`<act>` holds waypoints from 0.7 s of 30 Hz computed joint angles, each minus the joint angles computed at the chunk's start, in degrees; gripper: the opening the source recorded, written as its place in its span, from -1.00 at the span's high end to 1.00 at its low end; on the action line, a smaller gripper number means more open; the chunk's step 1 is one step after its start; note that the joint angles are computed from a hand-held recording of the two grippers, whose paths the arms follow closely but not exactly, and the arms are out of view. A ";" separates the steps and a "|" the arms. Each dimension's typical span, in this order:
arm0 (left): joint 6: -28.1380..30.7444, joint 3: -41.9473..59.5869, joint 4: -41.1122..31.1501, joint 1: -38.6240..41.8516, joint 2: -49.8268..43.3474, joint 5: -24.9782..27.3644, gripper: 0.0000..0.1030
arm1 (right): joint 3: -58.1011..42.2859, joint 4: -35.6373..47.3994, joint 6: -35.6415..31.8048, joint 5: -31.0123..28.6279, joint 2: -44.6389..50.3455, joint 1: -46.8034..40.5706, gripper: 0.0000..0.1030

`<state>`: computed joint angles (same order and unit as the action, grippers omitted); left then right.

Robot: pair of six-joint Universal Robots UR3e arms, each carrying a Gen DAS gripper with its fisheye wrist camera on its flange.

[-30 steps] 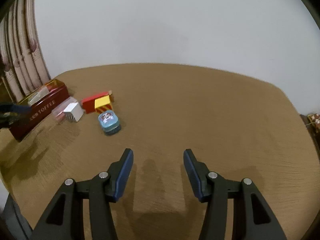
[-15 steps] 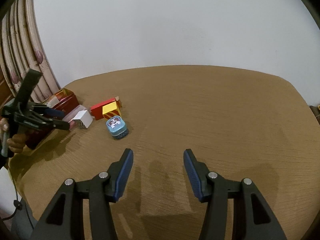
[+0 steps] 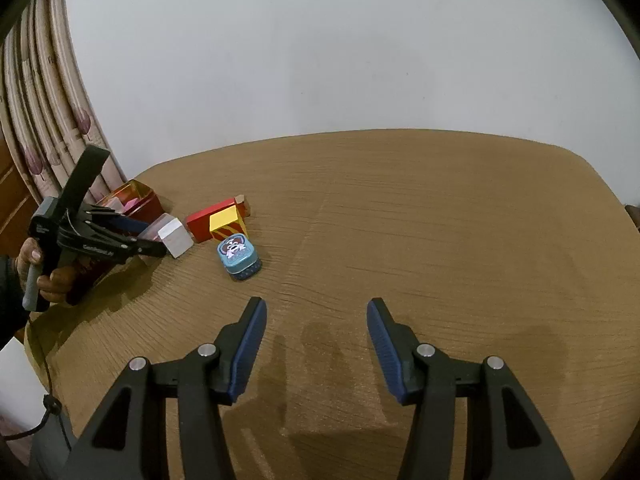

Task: Organize rigid objects
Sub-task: 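Grasp the clear pink-lid case with the left gripper, then place the pink-lid case into the tin and open the left gripper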

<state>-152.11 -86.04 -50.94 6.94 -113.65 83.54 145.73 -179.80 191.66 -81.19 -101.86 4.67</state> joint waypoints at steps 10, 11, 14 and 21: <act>1.38 6.48 -7.93 -1.50 -3.47 -1.23 0.04 | 0.36 0.92 -0.92 1.59 -1.06 -1.35 -0.04; 1.34 6.94 -9.13 -0.77 -3.68 -2.13 0.04 | 0.43 0.93 -1.07 1.88 -1.13 -1.61 -0.04; -0.93 8.79 -8.85 -1.73 -5.36 -1.99 0.05 | 1.00 0.59 -1.53 3.12 -1.33 -2.39 -0.04; -5.17 -4.71 1.34 -3.88 5.71 1.79 0.06 | 1.43 0.93 -1.81 4.15 -1.77 -3.39 -0.04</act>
<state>-157.28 -90.75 -49.60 3.06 -107.95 85.33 147.16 -178.87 189.86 -77.04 -103.64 1.29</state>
